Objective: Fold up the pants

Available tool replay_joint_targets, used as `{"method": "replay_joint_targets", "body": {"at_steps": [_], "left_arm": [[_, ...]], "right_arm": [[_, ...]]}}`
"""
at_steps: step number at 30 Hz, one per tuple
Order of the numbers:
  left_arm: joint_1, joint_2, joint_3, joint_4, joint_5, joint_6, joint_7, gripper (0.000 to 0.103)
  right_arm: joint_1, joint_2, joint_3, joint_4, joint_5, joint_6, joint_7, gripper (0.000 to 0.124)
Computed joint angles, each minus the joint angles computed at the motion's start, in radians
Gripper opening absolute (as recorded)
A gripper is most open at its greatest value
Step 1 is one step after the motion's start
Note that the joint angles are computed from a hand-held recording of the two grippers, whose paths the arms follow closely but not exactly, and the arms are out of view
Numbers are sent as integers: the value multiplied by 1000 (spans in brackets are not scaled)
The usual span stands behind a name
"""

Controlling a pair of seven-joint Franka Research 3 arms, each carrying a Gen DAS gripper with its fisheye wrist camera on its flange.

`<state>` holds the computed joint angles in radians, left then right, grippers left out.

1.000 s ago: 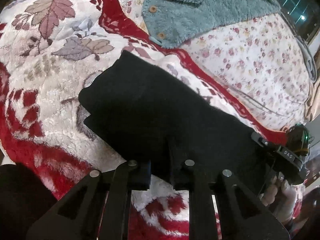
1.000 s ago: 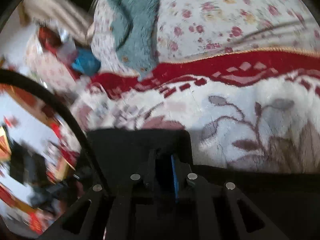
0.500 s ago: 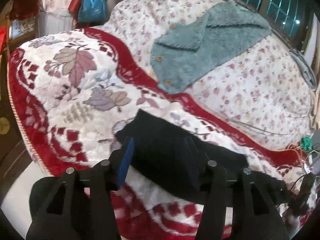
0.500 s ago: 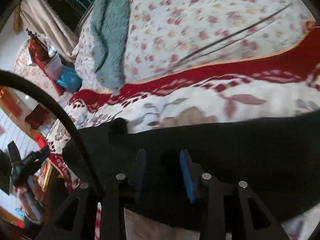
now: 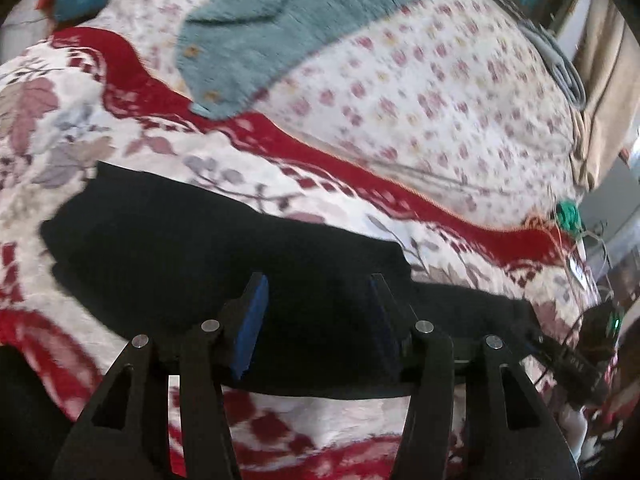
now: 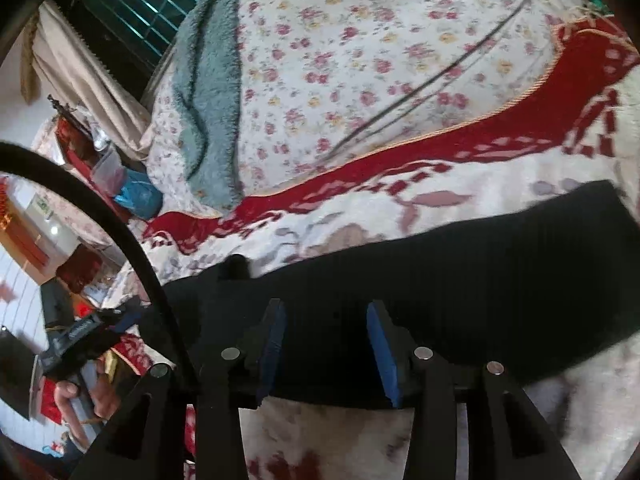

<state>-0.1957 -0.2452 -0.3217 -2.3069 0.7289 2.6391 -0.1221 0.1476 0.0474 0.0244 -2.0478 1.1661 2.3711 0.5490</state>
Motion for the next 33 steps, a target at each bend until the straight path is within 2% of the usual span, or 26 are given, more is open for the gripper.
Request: {"method": "replay_joint_targets", "body": {"at_steps": [2, 7, 10, 12, 13, 14, 16, 17, 22, 24, 27, 30, 33], "left_arm": [[-6, 19, 7, 3, -18, 29, 13, 50], [-19, 41, 11, -3, -50, 39, 17, 50], [-20, 39, 6, -14, -46, 20, 3, 50], [-24, 47, 15, -21, -63, 34, 13, 50], [-25, 54, 17, -20, -66, 38, 21, 50], [-25, 59, 15, -17, -62, 32, 22, 50], [-21, 71, 10, -7, -35, 22, 13, 50], [-20, 75, 10, -3, -22, 19, 6, 50], [-25, 102, 20, 12, 1, 18, -4, 50], [-32, 106, 22, 22, -2, -1, 12, 50], [-41, 102, 24, 31, -4, -9, 21, 50], [-42, 101, 11, 52, 43, -18, -9, 50], [-52, 124, 14, 88, 56, 0, 12, 50]], "right_arm": [[13, 18, 13, 26, -8, -16, -10, 45], [62, 120, 64, 160, -111, -58, -10, 48], [98, 204, 93, 251, -212, -55, 33, 48], [113, 254, 111, 304, -264, -62, 44, 48], [119, 277, 118, 331, -295, -75, 48, 45], [134, 293, 122, 346, -340, -61, 46, 31], [148, 293, 133, 336, -379, 1, 20, 19], [145, 296, 138, 340, -380, 2, 21, 16], [135, 310, 155, 317, -343, 91, 68, 16], [117, 299, 168, 302, -304, 93, 50, 18], [98, 261, 159, 284, -280, 52, 76, 23], [74, 170, 149, 197, -196, 74, -1, 25], [59, 61, 112, 90, -118, 96, -83, 42]]}}
